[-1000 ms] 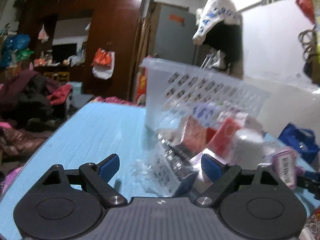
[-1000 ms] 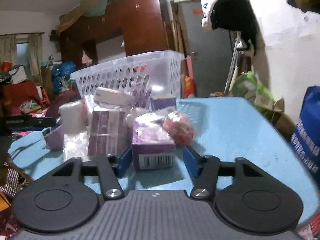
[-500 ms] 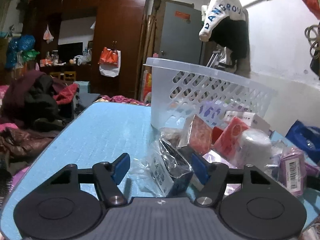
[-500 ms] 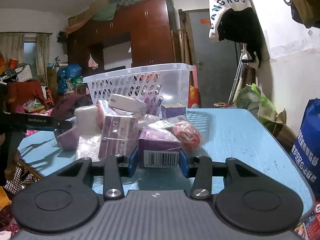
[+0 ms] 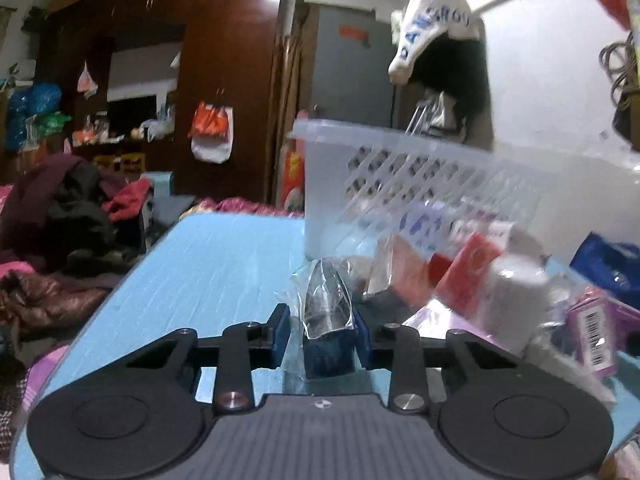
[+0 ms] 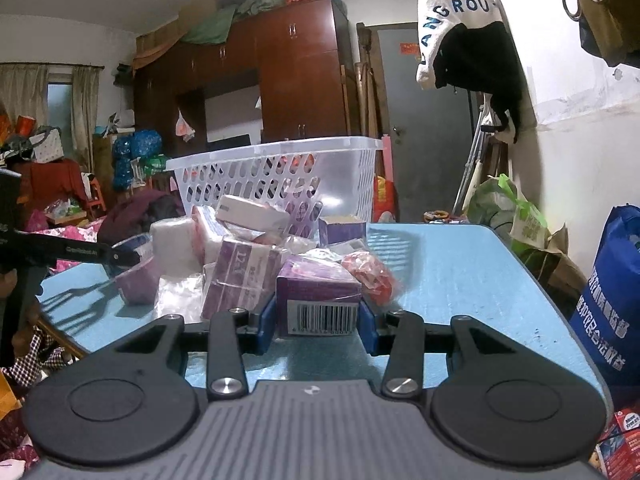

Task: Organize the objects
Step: 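Carry both items over the basket and open both grippers to release them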

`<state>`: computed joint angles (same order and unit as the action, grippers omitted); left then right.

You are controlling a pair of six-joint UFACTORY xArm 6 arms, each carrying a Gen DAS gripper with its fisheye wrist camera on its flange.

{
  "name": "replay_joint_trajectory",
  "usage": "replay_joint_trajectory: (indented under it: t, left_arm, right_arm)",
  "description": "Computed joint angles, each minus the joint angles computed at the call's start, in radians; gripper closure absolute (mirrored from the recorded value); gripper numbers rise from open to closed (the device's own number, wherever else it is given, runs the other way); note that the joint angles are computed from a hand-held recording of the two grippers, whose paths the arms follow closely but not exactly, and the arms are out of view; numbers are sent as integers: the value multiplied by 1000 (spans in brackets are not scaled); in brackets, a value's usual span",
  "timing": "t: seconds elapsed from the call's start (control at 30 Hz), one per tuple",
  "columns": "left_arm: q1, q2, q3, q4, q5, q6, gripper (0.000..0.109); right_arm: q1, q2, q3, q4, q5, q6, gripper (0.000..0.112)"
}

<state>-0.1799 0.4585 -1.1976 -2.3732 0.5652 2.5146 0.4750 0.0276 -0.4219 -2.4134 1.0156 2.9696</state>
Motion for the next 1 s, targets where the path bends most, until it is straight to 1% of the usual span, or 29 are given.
replay_joint_trajectory:
  t: [0.07, 0.13, 0.17, 0.23, 0.27, 0.33, 0.37, 0.4, 0.47, 0.53, 0.6, 0.63, 0.67, 0.7, 0.73, 0.77, 0.8, 0.83, 0.87, 0.9, 0.93, 1.0]
  left_arm:
    - [21, -19, 35, -16, 65, 14, 71]
    - [38, -42, 68, -11, 123, -5, 71]
    - [49, -58, 88, 2, 167, -23, 71]
    - [50, -85, 101, -6, 203, -27, 71]
    - [43, -99, 98, -24, 204, -19, 71]
    - [19, -121, 69, -79, 180, 17, 71]
    - [-3, -122, 23, -88, 138, 19, 71]
    - [-20, -109, -31, -60, 101, -16, 71]
    - [-57, -60, -170, 73, 21, -174, 71]
    - [-110, 32, -353, 258, -81, -383, 71]
    - [-158, 118, -492, 468, -167, -585, 71]
    - [-182, 161, -552, 572, -216, -687, 71]
    - [-196, 199, -596, 672, -237, -779, 70]
    - [-203, 224, -622, 736, -236, -829, 66]
    - [-204, 239, -634, 758, -226, -838, 59]
    - [-208, 249, -640, 738, -223, -804, 56]
    - [-208, 243, -627, 676, -235, -743, 48]
    - [-201, 227, -604, 573, -232, -652, 39]
    - [-186, 207, -574, 511, -202, -599, 35]
    - [-162, 176, -522, 452, -133, -542, 30]
    - [-143, 152, -482, 434, -88, -523, 27]
    - [-114, 91, -380, 388, -33, -455, 27]
  right_arm:
    - [4, -28, 24, -13, 15, 22, 67]
    - [5, -68, 50, -40, 29, 51, 67]
    - [5, -87, 55, -45, 30, 45, 67]
    - [-1, -123, 43, -38, 20, -12, 67]
    - [-17, -142, 25, -48, 1, -46, 67]
    - [-72, -160, -40, -97, -71, -89, 67]
    - [-102, -157, -89, -119, -117, -110, 67]
    - [-136, -144, -157, -136, -175, -144, 67]
    - [-176, -95, -278, -110, -247, -240, 67]
    - [-217, -24, -413, -72, -331, -328, 67]
    - [-265, 61, -554, -42, -451, -384, 67]
    - [-281, 90, -593, -41, -490, -384, 67]
    - [-295, 121, -633, -30, -526, -403, 67]
    - [-299, 145, -659, -4, -538, -435, 65]
    - [-295, 162, -670, 24, -525, -469, 65]
    - [-293, 175, -677, 51, -525, -505, 50]
    - [-294, 186, -686, 93, -544, -561, 24]
    - [-283, 174, -658, 100, -522, -578, 17]
    - [-267, 145, -606, 81, -472, -554, 16]
    - [-259, 117, -564, 61, -450, -519, 12]
    - [-253, 81, -514, 29, -439, -463, 9]
    - [-232, 5, -398, -20, -400, -376, 9]
